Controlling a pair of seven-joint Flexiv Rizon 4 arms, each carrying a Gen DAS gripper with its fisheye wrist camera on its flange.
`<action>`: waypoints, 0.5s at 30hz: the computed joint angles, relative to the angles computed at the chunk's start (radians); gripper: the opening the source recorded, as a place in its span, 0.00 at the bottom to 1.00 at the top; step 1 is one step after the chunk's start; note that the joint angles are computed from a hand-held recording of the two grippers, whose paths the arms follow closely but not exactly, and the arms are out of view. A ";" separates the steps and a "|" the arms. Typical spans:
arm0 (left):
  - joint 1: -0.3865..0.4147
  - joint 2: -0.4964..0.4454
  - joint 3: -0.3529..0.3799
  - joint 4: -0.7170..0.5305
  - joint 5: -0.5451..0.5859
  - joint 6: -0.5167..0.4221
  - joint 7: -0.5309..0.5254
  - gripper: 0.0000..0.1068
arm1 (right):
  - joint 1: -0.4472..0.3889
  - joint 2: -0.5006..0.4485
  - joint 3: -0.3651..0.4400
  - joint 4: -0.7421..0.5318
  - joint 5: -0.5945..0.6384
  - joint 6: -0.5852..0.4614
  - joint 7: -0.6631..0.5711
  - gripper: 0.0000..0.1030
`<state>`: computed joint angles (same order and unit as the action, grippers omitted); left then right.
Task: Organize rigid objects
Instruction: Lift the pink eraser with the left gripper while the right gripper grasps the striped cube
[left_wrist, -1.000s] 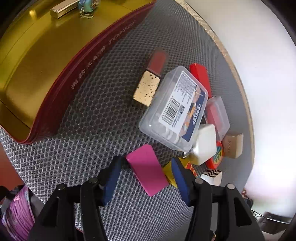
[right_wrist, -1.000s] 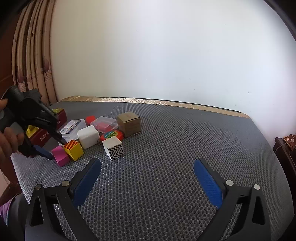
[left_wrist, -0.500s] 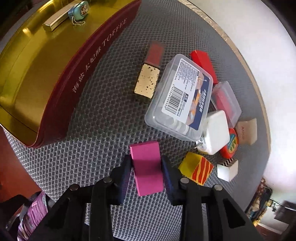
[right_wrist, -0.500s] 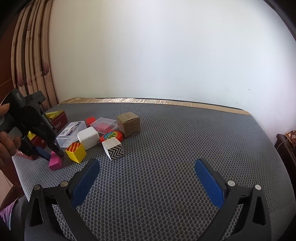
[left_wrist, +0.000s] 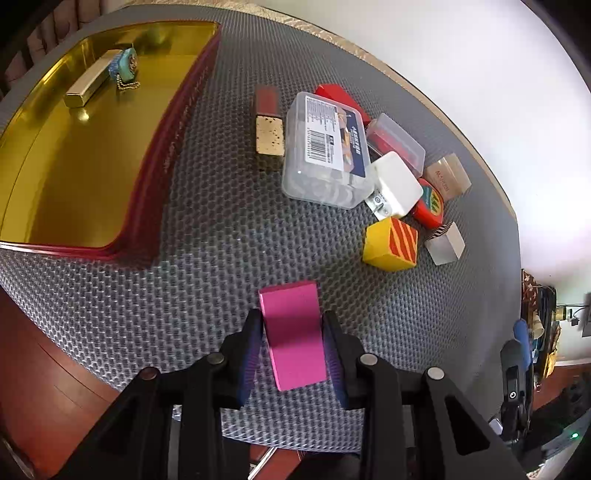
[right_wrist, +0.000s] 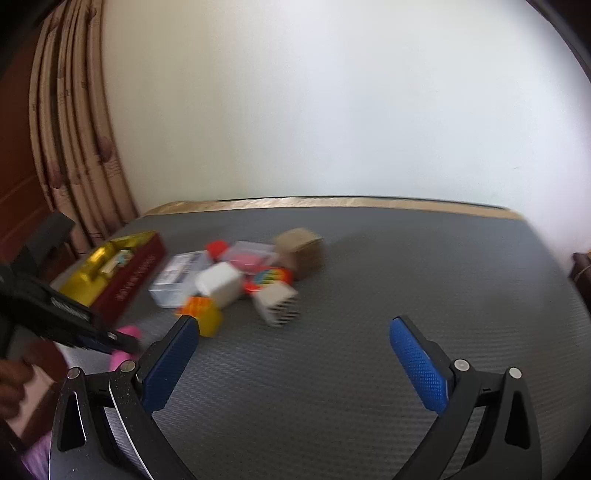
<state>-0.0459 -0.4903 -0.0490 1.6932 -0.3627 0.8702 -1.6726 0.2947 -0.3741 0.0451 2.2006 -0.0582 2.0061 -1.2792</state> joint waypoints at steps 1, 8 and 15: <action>0.008 0.004 -0.007 0.017 -0.014 0.015 0.017 0.31 | -0.015 -0.006 0.026 -0.014 -0.018 -0.014 0.018 1.00; 0.054 0.067 -0.019 0.112 -0.085 0.059 0.131 0.31 | 0.195 -0.040 -0.106 -0.107 0.004 -0.148 0.027 0.99; 0.078 0.138 0.001 0.171 -0.127 0.047 0.218 0.31 | 0.282 -0.087 -0.195 -0.181 -0.051 -0.282 0.106 0.74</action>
